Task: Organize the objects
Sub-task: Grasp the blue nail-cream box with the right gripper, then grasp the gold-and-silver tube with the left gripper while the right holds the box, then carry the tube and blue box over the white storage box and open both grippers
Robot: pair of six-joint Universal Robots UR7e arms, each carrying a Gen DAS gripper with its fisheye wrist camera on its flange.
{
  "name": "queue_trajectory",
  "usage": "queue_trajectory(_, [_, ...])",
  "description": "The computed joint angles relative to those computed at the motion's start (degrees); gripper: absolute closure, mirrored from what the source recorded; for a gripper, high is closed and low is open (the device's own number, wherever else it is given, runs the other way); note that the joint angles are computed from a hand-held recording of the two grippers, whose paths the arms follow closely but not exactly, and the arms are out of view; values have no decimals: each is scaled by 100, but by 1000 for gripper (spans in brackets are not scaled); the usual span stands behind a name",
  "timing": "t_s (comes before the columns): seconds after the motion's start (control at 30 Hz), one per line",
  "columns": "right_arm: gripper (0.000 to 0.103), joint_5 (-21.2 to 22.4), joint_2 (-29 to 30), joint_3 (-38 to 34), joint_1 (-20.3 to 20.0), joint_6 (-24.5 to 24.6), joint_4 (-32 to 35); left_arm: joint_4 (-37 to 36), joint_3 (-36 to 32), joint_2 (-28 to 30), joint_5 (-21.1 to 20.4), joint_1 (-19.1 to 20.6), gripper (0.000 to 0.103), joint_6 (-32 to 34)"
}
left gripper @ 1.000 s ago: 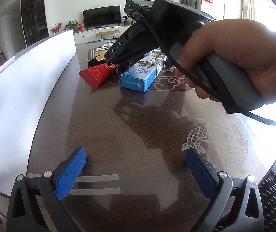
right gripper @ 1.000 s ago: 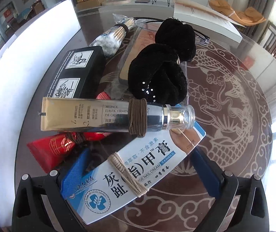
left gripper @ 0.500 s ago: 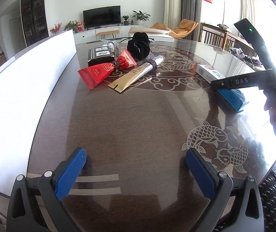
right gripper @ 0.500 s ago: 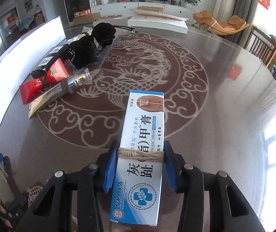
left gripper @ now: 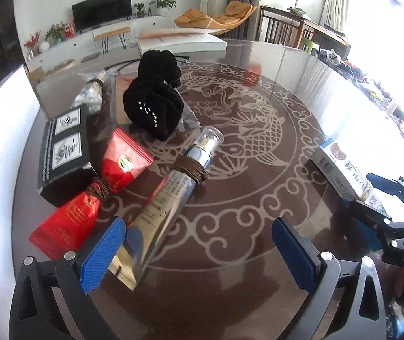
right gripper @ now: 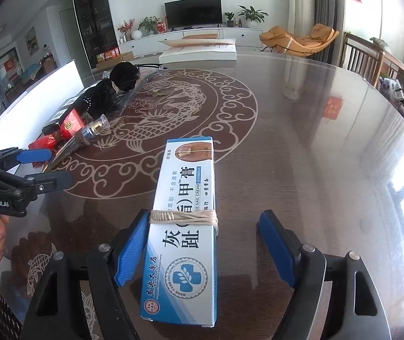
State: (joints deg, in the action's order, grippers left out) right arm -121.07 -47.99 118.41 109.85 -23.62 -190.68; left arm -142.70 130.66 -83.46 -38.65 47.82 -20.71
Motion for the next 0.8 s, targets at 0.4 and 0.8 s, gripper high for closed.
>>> queue_trajectory(0.4, [25,95,-44,74,-20,-18,-141,389,118,-163,-319,-198,16,-466])
queue_trajectory(0.8, [59,-243,-220,-688,129,506,2357,-355,348,-202,-273,-263,78,-387])
